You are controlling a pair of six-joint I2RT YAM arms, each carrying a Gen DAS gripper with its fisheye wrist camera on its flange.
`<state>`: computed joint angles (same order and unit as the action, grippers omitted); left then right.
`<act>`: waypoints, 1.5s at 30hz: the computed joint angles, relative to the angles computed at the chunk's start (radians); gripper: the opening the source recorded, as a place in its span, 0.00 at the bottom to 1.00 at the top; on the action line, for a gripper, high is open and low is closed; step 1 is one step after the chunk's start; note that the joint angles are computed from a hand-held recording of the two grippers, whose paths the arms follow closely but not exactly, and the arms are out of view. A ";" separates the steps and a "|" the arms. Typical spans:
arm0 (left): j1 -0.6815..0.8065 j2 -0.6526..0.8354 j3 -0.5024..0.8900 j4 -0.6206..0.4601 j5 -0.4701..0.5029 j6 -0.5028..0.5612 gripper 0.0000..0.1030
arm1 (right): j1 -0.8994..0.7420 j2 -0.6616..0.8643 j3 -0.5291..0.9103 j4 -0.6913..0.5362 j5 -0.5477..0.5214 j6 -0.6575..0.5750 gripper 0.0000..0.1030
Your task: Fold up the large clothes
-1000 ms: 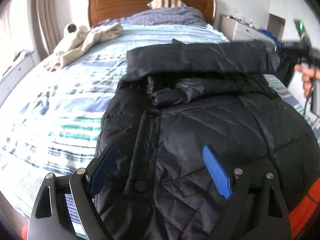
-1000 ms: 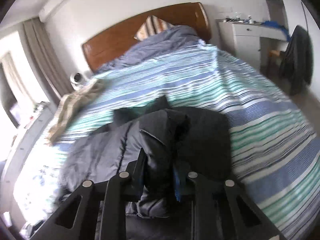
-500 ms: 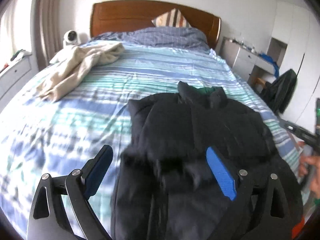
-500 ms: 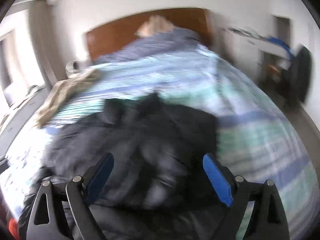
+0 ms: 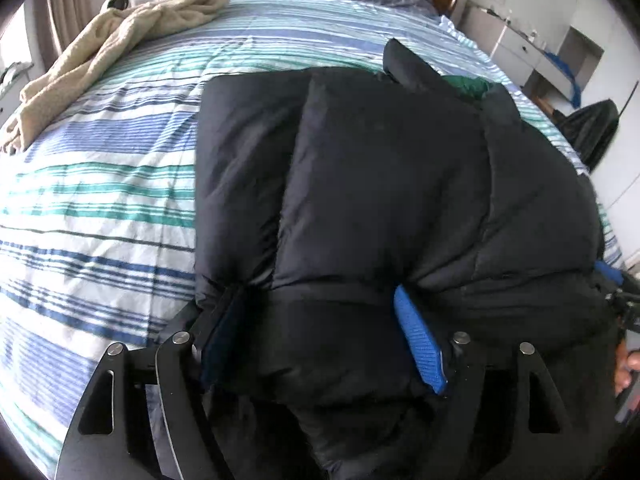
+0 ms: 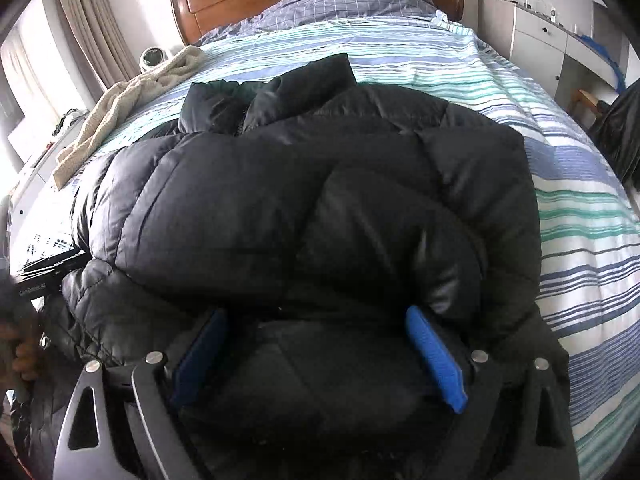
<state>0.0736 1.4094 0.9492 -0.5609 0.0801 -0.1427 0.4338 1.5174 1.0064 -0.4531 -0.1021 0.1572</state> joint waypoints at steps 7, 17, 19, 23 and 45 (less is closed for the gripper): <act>0.083 -0.030 0.211 -0.156 0.172 0.007 0.73 | 0.005 -0.014 -0.028 0.037 0.002 0.012 0.90; 0.098 0.462 0.477 -0.084 0.125 -0.203 0.70 | 0.001 -0.027 -0.071 0.101 -0.012 0.021 0.90; 0.076 0.480 0.531 -0.144 0.078 -0.195 0.70 | 0.010 -0.027 -0.083 0.117 0.009 0.021 0.90; 0.078 0.337 0.467 -0.160 0.099 -0.128 0.67 | 0.003 -0.035 -0.102 0.142 -0.001 0.024 0.90; -0.006 -0.215 -0.142 -0.004 0.074 -0.014 0.89 | -0.011 -0.033 -0.123 0.187 -0.024 0.022 0.90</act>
<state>0.0671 1.1945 0.8076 -0.5645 0.1538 -0.1564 0.4231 1.4846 0.8833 -0.2658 -0.1261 0.1788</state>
